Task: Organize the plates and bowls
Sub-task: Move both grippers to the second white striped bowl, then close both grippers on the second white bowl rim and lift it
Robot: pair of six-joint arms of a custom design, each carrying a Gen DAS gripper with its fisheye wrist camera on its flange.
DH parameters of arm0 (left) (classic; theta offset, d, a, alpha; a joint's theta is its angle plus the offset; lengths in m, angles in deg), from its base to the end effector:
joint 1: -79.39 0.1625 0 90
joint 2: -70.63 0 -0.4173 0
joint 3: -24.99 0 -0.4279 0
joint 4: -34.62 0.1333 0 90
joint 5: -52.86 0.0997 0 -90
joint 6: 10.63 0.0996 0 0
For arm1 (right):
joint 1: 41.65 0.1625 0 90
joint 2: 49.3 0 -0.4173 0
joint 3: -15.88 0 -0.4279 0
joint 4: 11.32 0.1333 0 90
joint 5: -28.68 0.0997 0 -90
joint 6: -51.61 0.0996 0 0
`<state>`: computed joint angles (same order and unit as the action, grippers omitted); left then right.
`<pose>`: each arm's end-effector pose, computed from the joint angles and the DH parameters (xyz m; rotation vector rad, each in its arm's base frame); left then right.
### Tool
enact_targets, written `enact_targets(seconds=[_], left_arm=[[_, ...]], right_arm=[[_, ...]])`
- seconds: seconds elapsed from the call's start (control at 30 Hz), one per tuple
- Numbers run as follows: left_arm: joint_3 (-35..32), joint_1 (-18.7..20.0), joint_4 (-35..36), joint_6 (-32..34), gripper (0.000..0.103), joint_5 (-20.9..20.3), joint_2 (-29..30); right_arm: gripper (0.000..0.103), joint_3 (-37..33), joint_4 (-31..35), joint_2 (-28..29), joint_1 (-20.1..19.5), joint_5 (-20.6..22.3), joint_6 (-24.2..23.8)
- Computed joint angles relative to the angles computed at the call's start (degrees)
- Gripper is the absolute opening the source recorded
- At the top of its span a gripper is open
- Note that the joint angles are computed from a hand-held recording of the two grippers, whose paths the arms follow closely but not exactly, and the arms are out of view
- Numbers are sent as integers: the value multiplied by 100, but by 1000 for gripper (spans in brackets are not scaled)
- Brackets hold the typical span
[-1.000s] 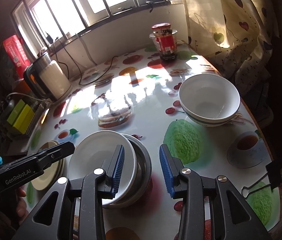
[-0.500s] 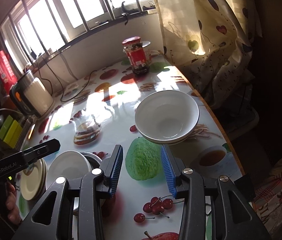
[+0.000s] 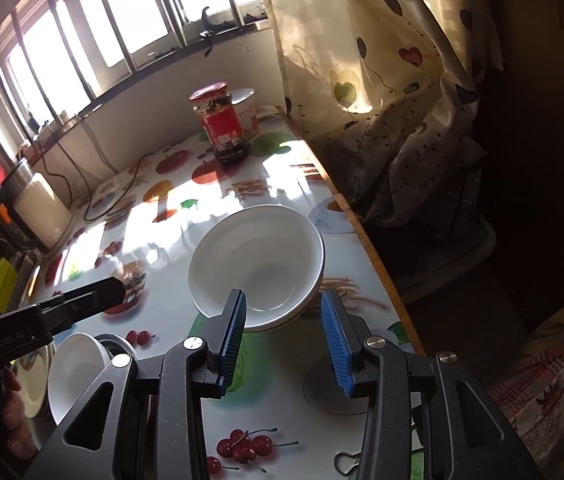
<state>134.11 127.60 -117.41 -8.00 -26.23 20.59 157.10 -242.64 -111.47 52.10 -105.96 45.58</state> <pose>-0.2814 -0.5431 0.0227 1.1177 2.7569 -0.1674 0.0884 -0.3803 0.1667 -0.3345 -2.1026 1.2312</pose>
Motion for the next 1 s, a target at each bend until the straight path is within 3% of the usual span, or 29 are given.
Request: enact_targets(seconds=[0.83,1.0], left_arm=[[-574,-110,142,-178,21,226,827],[-576,-121,134,-194,21,281,852]], right_arm=[[38,-223,658,-365,-691,496,-306],[29,-265,752,-353,-728,490,-315]])
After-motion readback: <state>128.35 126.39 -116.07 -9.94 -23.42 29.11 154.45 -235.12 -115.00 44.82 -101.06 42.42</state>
